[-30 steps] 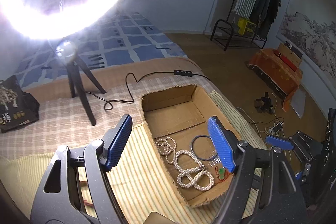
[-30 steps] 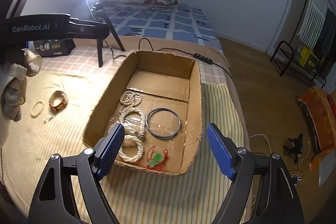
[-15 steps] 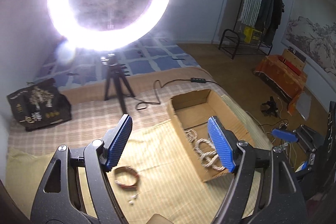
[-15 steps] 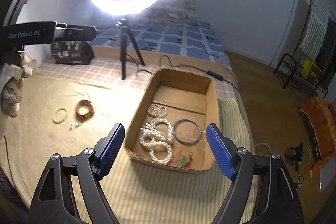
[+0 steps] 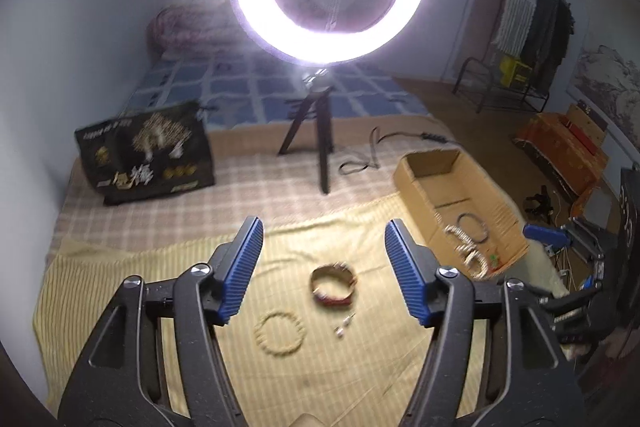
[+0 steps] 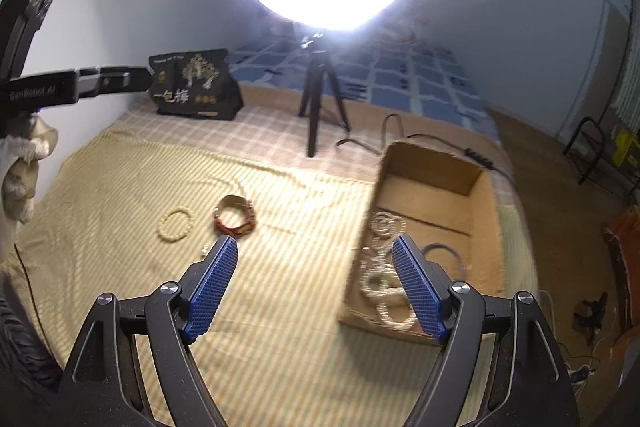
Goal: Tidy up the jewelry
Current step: 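Move both tools back toward the beaded bracelet and watch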
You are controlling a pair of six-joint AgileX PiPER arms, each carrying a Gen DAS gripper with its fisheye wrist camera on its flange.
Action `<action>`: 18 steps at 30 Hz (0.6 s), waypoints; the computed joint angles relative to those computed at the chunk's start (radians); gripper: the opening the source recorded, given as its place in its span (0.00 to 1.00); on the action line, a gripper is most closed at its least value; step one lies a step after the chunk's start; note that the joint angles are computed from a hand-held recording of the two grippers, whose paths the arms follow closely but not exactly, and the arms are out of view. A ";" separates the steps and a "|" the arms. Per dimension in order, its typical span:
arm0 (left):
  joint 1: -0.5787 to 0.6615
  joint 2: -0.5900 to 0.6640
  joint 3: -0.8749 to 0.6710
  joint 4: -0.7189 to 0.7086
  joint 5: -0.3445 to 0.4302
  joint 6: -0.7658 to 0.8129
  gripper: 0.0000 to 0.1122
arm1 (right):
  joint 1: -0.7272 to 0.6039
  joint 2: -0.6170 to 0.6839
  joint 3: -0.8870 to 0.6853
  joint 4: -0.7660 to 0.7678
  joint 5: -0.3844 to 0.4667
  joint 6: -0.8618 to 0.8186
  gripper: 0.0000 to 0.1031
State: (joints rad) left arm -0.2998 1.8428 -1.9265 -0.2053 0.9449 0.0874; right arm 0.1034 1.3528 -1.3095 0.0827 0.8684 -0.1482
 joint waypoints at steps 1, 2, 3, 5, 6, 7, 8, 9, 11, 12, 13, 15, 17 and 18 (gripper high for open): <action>0.013 -0.002 0.012 -0.009 0.001 0.009 0.56 | 0.010 0.009 -0.005 0.001 0.004 0.005 0.77; 0.027 -0.008 0.034 -0.017 0.002 0.020 0.54 | 0.023 0.031 -0.019 0.000 0.010 0.014 0.77; 0.042 -0.014 0.059 -0.025 0.000 0.029 0.50 | 0.030 0.045 -0.027 0.001 0.013 0.019 0.77; 0.065 -0.021 0.096 -0.042 0.003 0.043 0.44 | 0.045 0.079 -0.047 0.001 0.019 0.041 0.77; 0.077 -0.017 0.110 -0.053 0.008 0.050 0.40 | 0.047 0.094 -0.055 0.007 0.022 0.043 0.77; 0.088 -0.014 0.122 -0.063 0.011 0.057 0.38 | 0.048 0.115 -0.067 0.020 0.026 0.042 0.77; 0.101 -0.007 0.132 -0.080 0.020 0.067 0.37 | 0.049 0.130 -0.076 0.028 0.030 0.044 0.77; 0.111 -0.001 0.139 -0.092 0.027 0.074 0.34 | 0.050 0.147 -0.087 0.035 0.034 0.048 0.77; 0.131 0.019 0.149 -0.115 0.047 0.083 0.29 | 0.050 0.186 -0.109 0.064 0.044 0.048 0.73; 0.140 0.036 0.147 -0.125 0.063 0.086 0.27 | 0.051 0.203 -0.119 0.075 0.050 0.046 0.70; 0.146 0.045 0.149 -0.133 0.068 0.091 0.27 | 0.054 0.224 -0.131 0.082 0.054 0.048 0.68; 0.155 0.071 0.150 -0.140 0.084 0.087 0.27 | 0.063 0.261 -0.155 0.088 0.061 0.055 0.67; 0.159 0.090 0.150 -0.146 0.095 0.085 0.27 | 0.072 0.301 -0.180 0.098 0.067 0.066 0.63; 0.161 0.104 0.147 -0.151 0.102 0.085 0.25 | 0.074 0.318 -0.190 0.104 0.071 0.069 0.58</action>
State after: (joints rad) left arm -0.1390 1.9464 -1.7792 -0.3560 1.0467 0.1727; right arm 0.1777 1.6705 -1.4993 0.1868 0.9398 -0.0789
